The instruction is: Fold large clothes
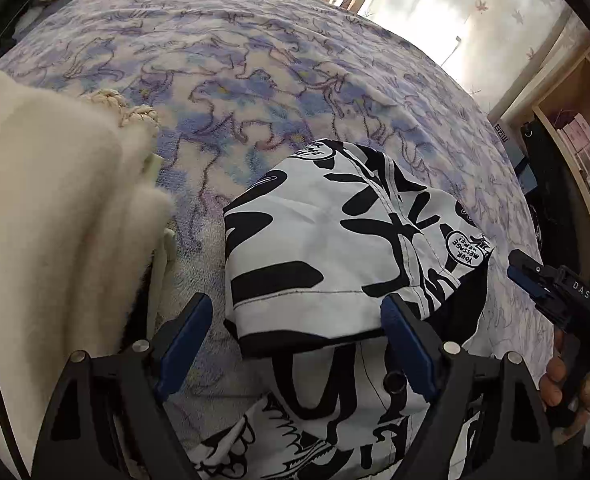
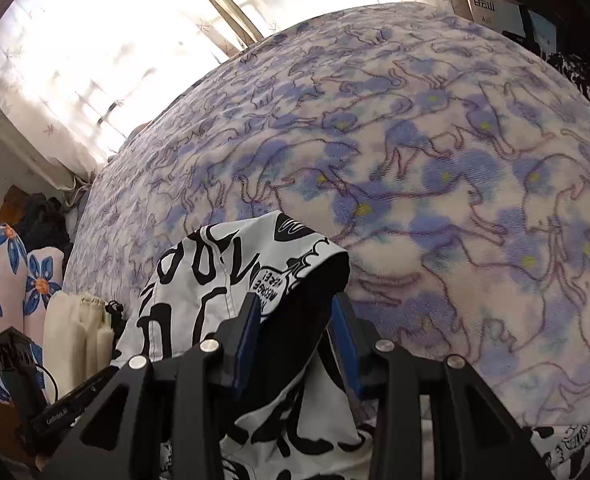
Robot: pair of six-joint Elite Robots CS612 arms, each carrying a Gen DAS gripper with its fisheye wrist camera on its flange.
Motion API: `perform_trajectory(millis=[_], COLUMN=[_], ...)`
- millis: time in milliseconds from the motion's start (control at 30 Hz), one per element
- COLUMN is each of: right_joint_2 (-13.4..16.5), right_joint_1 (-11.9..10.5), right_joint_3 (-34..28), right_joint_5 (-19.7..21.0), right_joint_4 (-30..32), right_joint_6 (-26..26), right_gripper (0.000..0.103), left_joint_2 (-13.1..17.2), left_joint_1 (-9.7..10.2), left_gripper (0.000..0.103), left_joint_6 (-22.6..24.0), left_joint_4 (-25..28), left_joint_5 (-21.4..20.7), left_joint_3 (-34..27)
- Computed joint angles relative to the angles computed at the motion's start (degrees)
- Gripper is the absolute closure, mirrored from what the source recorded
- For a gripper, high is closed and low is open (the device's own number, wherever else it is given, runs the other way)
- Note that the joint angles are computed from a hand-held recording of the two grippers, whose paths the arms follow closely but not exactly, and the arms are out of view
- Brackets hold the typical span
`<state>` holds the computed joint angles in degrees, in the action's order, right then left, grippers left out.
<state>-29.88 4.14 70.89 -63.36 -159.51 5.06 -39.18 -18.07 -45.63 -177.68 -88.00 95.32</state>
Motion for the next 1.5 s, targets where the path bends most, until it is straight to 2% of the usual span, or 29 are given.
perform_trajectory(millis=[167,233,367,433,467,500,533,567,600,633,667,733,767,867,1033,1167,1267,1300,1400,1500], right_joint_2=[3.01,3.72,4.89,4.82,4.49,4.21,3.89,3.59,3.24,3.02,3.04,3.28,3.42,3.18,-0.51,-5.76,-10.49,-11.84,-15.20,-17.39], right_joint_1=[1.03,1.37,1.56,1.24,0.76,0.31,-0.15,-0.51,-0.71,-0.88,-1.03,-1.71,-1.95,-2.56,-2.86,-3.65,-4.03,-4.20,-4.60,-4.77], right_joint_3=[-4.54,-5.64,-7.42,-6.59,-5.48,-4.64,-3.83,-3.15,-2.46,-1.97,-1.97,-2.34,-2.61,-2.17,3.08,10.84,17.23,19.14,23.76,26.38], right_joint_5=[-4.06,-6.33,-7.49,-6.54,-4.76,-2.93,-1.24,-0.10,0.02,-0.07,0.16,2.76,4.04,7.85,9.04,9.16,7.52,7.74,8.99,11.16], right_joint_4=[1.90,2.85,7.13,5.86,4.13,2.90,1.99,1.21,0.42,-0.24,-0.42,0.48,1.01,0.69,-1.08,-2.59,-1.26,-0.84,-0.01,0.26], right_joint_6=[0.13,-0.74,-2.89,-2.64,-1.65,-0.86,-0.47,-0.58,-0.94,-1.24,-1.37,-1.16,-0.85,-0.56,-4.84,-11.17,-18.42,-20.70,-25.97,-27.10], right_gripper=[0.066,0.066,0.066,0.066,0.066,0.066,0.066,0.065,0.061,0.052,0.049,0.048,0.048,0.048,0.048,0.048,0.048,0.048,0.048,0.048], left_joint_2=[2.75,3.51,4.67,4.77,4.78,4.66,4.56,4.48,4.38,4.22,3.77,2.85,2.26,0.52,-2.86,-5.59,-7.10,-7.65,-8.75,-7.77], left_joint_1=[1.20,0.91,0.37,0.00,-0.23,-0.51,-0.63,-0.64,-0.58,-0.69,-1.28,-2.75,-3.75,-6.22,-9.79,-12.89,-15.57,-16.38,-17.46,-18.42], left_gripper=[0.018,0.018,0.018,0.021,0.033,0.050,0.062,0.083,0.092,0.093,0.095,0.097,0.097,0.097,0.097,0.097,0.097,0.097,0.094,0.093], left_joint_6=[-0.22,1.37,3.02,3.81,4.34,4.61,4.94,5.00,4.89,5.08,6.20,9.97,12.76,21.11,33.23,41.76,46.04,45.96,40.79,35.41], left_joint_4=[0.65,2.42,3.39,4.09,4.44,5.03,5.21,4.94,3.26,2.83,2.54,1.44,-0.12,-6.57,-17.38,-24.36,-27.49,-28.10,-28.02,-28.52], left_joint_5=[-5.02,-4.50,-2.72,-1.24,-0.36,1.09,1.77,1.94,1.52,1.94,4.12,8.59,11.30,15.67,15.89,14.23,15.21,15.20,12.15,13.35], left_joint_3=[-2.70,-3.62,-4.58,-4.89,-5.04,-5.06,-5.08,-5.00,-4.60,-4.48,-4.11,-3.20,-2.40,0.39,6.23,11.90,16.34,18.08,22.41,25.35])
